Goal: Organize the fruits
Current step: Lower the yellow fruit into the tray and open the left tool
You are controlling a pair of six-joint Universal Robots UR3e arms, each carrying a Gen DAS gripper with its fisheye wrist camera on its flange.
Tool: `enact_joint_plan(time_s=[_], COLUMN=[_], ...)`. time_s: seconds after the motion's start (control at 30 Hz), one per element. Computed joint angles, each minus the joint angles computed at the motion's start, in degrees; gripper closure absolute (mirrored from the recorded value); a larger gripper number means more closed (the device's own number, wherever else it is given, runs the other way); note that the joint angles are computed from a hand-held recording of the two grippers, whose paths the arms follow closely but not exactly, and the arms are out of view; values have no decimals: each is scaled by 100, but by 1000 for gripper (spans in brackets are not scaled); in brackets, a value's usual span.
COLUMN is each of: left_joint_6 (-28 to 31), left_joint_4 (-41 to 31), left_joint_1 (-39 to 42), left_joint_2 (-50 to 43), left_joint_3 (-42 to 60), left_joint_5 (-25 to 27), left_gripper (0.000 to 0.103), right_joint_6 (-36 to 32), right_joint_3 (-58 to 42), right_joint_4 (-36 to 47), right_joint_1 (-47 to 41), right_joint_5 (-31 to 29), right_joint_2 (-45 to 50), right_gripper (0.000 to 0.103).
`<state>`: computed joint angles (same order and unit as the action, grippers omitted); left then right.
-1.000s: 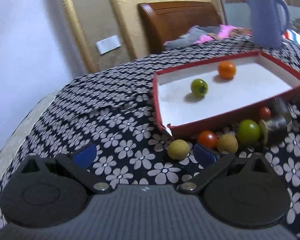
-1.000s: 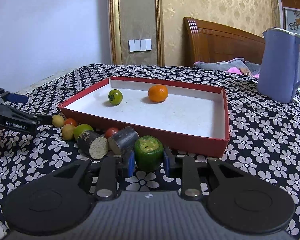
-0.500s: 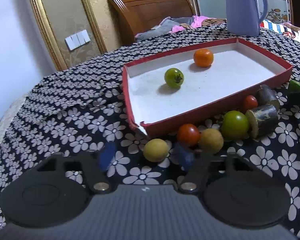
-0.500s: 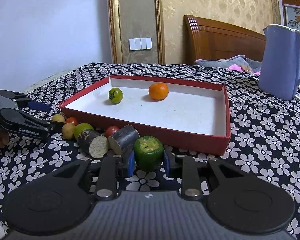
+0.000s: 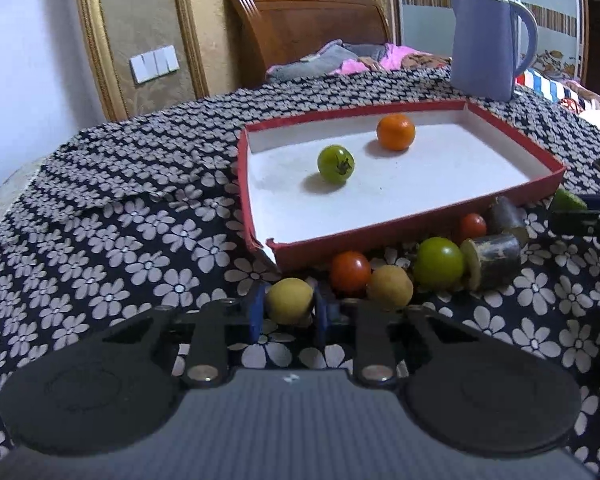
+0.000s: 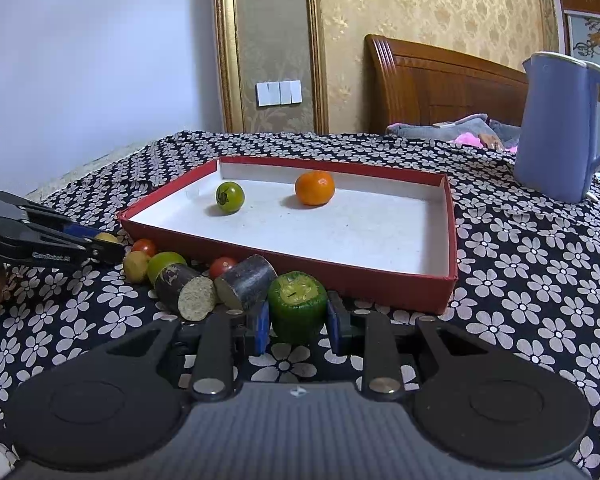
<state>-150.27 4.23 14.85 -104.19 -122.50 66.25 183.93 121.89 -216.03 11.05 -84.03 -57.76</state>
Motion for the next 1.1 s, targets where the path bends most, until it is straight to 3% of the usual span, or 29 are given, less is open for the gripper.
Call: enact_joint_plan(time_s=[0.2,0.4,0.57,0.87,1.1], left_joint_6=[-319,-1129,-1706,-2274,-2512], left_joint_4=[207,179,-181,-1107,-2030], left_joint_1=[-151,-831,-1737,-2686,-2854], left_joint_2=[531,584,-110,-1758,-2694], left_joint_3=[-234,302,1518,3823,5253], left_joint_5=[170,682,1618,2852,3236], left_gripper=[79,79,79,78,78], right_joint_6=[11,19,-23,-71,-43], right_joint_3=[183,473,849,1547,1714], right_joint_4=[-162,-447,-677,-1158,-1307], right_joint_1=[-17,-76,-245,-667,-796], right_joint_5=[101,145,192,349,417], right_joint_2=[-107,-307,-603,-976,-981], right_gripper=[75,75,75,75,75])
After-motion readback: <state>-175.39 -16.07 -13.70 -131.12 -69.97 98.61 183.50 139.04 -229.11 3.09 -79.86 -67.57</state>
